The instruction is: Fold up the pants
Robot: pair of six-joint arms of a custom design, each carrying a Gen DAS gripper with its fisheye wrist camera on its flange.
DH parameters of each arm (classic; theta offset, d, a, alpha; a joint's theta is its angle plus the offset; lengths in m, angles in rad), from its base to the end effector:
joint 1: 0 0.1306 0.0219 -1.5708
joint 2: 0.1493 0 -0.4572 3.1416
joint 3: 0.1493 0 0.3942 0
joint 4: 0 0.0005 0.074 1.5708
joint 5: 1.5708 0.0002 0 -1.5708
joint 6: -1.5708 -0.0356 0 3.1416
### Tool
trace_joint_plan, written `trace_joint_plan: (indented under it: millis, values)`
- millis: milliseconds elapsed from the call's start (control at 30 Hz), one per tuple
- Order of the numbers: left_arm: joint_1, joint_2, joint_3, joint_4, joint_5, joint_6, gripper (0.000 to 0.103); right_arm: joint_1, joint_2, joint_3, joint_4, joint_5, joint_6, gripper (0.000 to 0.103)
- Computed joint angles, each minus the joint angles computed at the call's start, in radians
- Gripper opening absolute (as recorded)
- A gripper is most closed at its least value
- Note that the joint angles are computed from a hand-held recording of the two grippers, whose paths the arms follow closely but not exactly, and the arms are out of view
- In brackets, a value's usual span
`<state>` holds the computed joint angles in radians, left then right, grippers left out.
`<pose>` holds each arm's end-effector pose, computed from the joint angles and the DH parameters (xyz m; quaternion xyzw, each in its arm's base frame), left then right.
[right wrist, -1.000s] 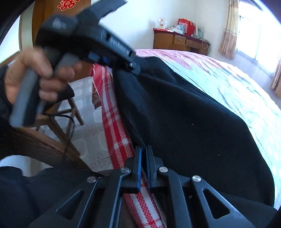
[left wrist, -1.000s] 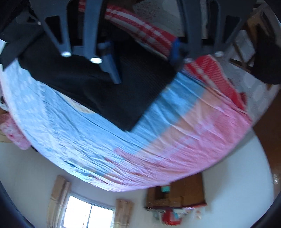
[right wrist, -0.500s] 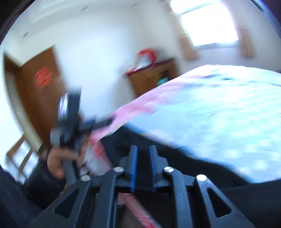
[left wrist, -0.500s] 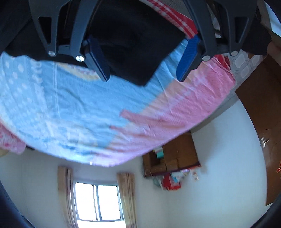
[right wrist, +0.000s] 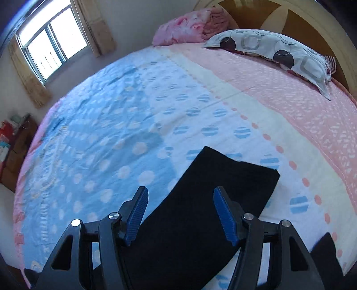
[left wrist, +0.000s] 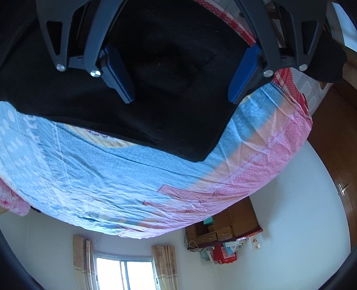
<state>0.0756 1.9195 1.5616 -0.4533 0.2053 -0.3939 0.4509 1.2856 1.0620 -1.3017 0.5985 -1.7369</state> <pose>0.6830 0.0439 0.3151 0.1839 0.9062 -0.0068 0.3808 0.3229 0.1335 0.3929 0.5782 0.7605 -0.1160 0.2718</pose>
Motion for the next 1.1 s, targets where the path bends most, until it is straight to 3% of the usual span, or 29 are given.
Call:
trace_joint_plan:
  millis: [167,267,400,433,467,533,667,767,867,1000,1100]
  values:
    - [-0.001,0.008,0.016,-0.018,0.007,0.006,0.093,-0.124,0.098,0.026,-0.072,-0.057,0.046,0.062]
    - [-0.001,0.008,0.012,-0.013,0.006,0.002,0.094,-0.179,0.135,0.01,-0.039,-0.085,0.087,0.062]
    - [-0.002,0.008,0.012,-0.014,0.008,0.001,0.094,-0.189,0.218,0.061,-0.157,-0.104,0.032,0.059]
    - [-0.002,0.008,0.013,-0.017,0.01,-0.001,0.094,-0.186,0.219,0.066,-0.16,-0.106,0.025,0.046]
    - [-0.001,0.009,0.015,-0.019,0.013,-0.002,0.094,-0.185,0.214,0.065,-0.153,-0.11,0.02,0.025]
    - [0.0,0.01,0.017,-0.024,0.019,-0.003,0.094,-0.181,0.189,0.051,-0.151,-0.123,-0.011,0.008]
    - [0.001,0.009,0.012,-0.016,0.021,-0.005,0.095,-0.151,0.055,-0.045,-0.035,-0.14,-0.065,0.005]
    - [0.0,0.01,0.013,-0.017,0.02,-0.005,0.096,-0.083,-0.042,-0.096,0.055,-0.082,-0.095,0.005]
    - [0.0,0.012,0.018,-0.024,0.019,-0.004,0.098,0.012,-0.105,-0.102,0.085,0.028,-0.113,0.005]
    - [-0.004,0.013,0.019,-0.026,0.009,0.0,0.099,0.15,-0.145,-0.066,0.018,0.182,-0.194,0.005]
    - [-0.001,0.013,0.024,-0.035,0.015,0.002,0.099,0.282,-0.168,-0.045,-0.085,0.31,-0.352,0.005]
